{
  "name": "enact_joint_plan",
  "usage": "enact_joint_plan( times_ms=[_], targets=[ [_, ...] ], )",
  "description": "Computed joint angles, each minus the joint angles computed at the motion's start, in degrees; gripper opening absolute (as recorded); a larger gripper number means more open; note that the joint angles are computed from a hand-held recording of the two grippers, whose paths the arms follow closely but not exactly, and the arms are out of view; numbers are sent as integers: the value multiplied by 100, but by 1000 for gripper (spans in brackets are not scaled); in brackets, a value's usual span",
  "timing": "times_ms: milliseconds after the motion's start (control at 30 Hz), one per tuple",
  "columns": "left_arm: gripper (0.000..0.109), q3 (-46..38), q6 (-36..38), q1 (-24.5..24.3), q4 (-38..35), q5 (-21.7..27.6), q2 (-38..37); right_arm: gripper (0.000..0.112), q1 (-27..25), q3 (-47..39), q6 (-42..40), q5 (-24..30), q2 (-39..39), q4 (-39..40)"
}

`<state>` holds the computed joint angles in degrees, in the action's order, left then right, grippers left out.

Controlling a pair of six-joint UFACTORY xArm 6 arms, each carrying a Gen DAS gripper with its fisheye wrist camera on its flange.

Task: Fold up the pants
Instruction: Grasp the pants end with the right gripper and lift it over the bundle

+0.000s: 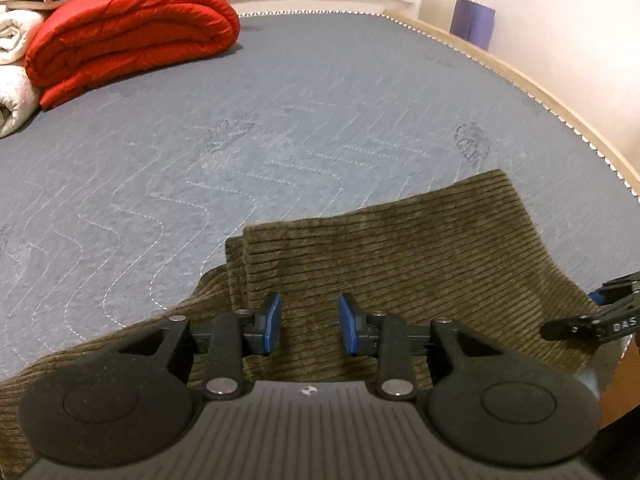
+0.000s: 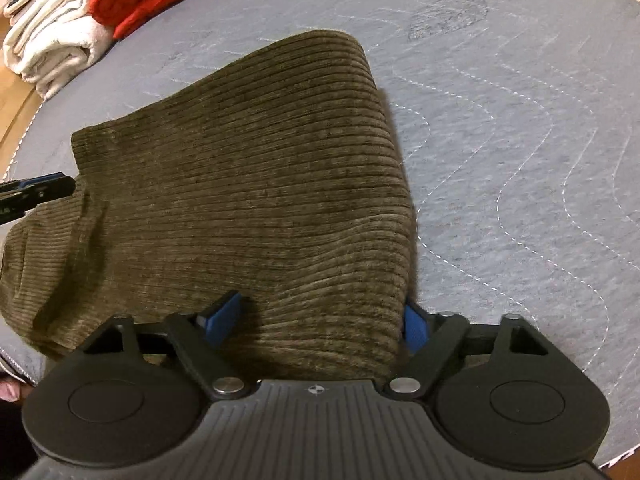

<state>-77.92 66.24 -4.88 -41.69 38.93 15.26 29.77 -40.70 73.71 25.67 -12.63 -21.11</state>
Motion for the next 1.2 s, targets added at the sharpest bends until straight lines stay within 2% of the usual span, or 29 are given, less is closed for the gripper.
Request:
enact_joint_plan(
  times_ms=[67,133,233,300,400,500,567,633,767,867,1000,1033,1100,1133,1167,1200],
  targets=[
    [35,30,52,-5,-80,44,-59,59,33,-7,183,39,-37,-160],
    [35,46,77,-8,-147,83,-98,38,-35,71,450,-76,-102,-283],
    [36,28,49,-2,-250,200,-134,28,-98,268,748,-322,-316,-379],
    [40,-9,-11,17,-317,318,-149,26,-40,236,975,-235,-373,-713],
    [49,-67,-88,74,-490,633,-190,24,264,-140,1211,332,-274,-1578],
    [63,-150,-174,172,-807,1213,-226,22,589,-508,1329,745,-214,-2424],
    [77,-153,-193,224,-1070,1565,-282,22,800,-718,1385,920,-170,-2878],
    [84,-205,-269,272,-1318,1986,-307,21,978,-898,1350,999,-102,-3233],
    [86,-456,-542,319,-1616,2806,-204,20,1308,-1277,1016,1067,130,-3830],
    [86,-450,-587,223,-1551,2787,-237,20,1507,-1571,729,967,377,-4240],
    [86,-259,-328,87,-1305,2329,-369,20,1713,-1933,199,793,698,-4492],
    [86,-138,-277,38,-1214,2013,-432,20,1748,-2047,35,766,810,-4500],
    [74,7,-275,-21,-1024,1468,-479,21,1800,-2255,-205,696,1006,-4458],
    [47,-55,-314,40,-978,1463,-414,21,1833,-2414,-315,646,1146,-4400],
    [29,-142,-468,89,-857,1423,-343,21,1813,-2486,-426,548,1224,-4334],
    [26,-226,-723,136,-661,1307,-272,21,1814,-2581,-587,472,1325,-4206]
  ],
)
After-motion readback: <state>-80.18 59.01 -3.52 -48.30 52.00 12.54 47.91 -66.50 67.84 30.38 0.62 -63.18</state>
